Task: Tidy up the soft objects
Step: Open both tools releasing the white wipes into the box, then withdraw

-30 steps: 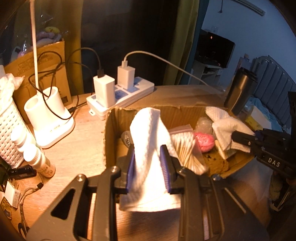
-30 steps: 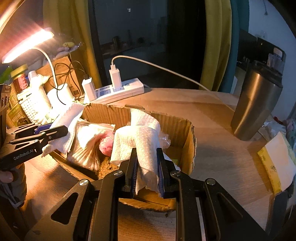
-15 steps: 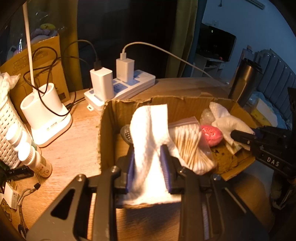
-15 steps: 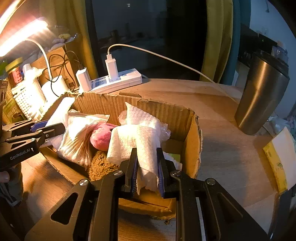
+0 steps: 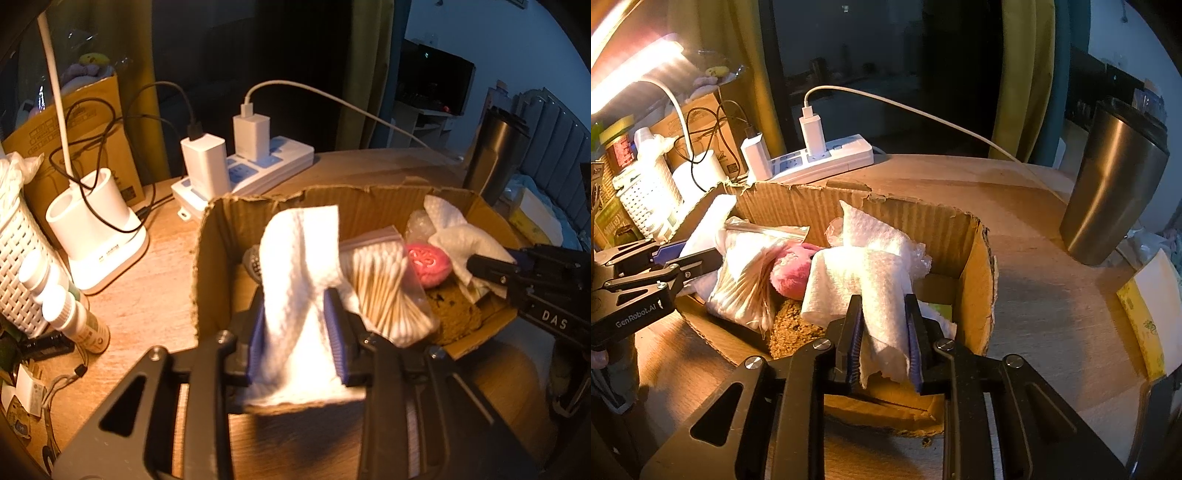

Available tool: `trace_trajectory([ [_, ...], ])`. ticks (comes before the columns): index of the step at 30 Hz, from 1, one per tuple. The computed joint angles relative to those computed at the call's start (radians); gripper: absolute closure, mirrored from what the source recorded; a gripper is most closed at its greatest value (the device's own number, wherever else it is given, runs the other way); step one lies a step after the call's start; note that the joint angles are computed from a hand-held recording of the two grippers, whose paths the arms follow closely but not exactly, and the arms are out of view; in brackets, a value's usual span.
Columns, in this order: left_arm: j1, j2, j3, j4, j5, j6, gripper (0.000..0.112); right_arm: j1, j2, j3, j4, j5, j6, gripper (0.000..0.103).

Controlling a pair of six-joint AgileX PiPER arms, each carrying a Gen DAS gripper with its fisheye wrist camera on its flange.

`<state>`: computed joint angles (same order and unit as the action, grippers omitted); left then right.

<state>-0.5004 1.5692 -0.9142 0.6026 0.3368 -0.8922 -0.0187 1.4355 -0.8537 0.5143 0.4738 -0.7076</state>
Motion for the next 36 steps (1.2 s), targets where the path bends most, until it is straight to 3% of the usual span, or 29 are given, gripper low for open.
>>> trace_trajectory([
  [2,-0.001,0.004,-0.006,-0.006,0.008,0.006,0.077,-0.003,0.002,-0.004,0.013,0.013,-0.012,0.074],
  [6,0.004,-0.003,-0.008,-0.055,0.007,0.051,0.061,0.003,-0.001,-0.005,0.010,0.025,-0.010,0.063],
  [36,-0.127,-0.179,0.060,0.154,0.102,-0.197,0.055,-0.015,-0.193,0.041,-0.053,0.084,0.061,0.058],
])
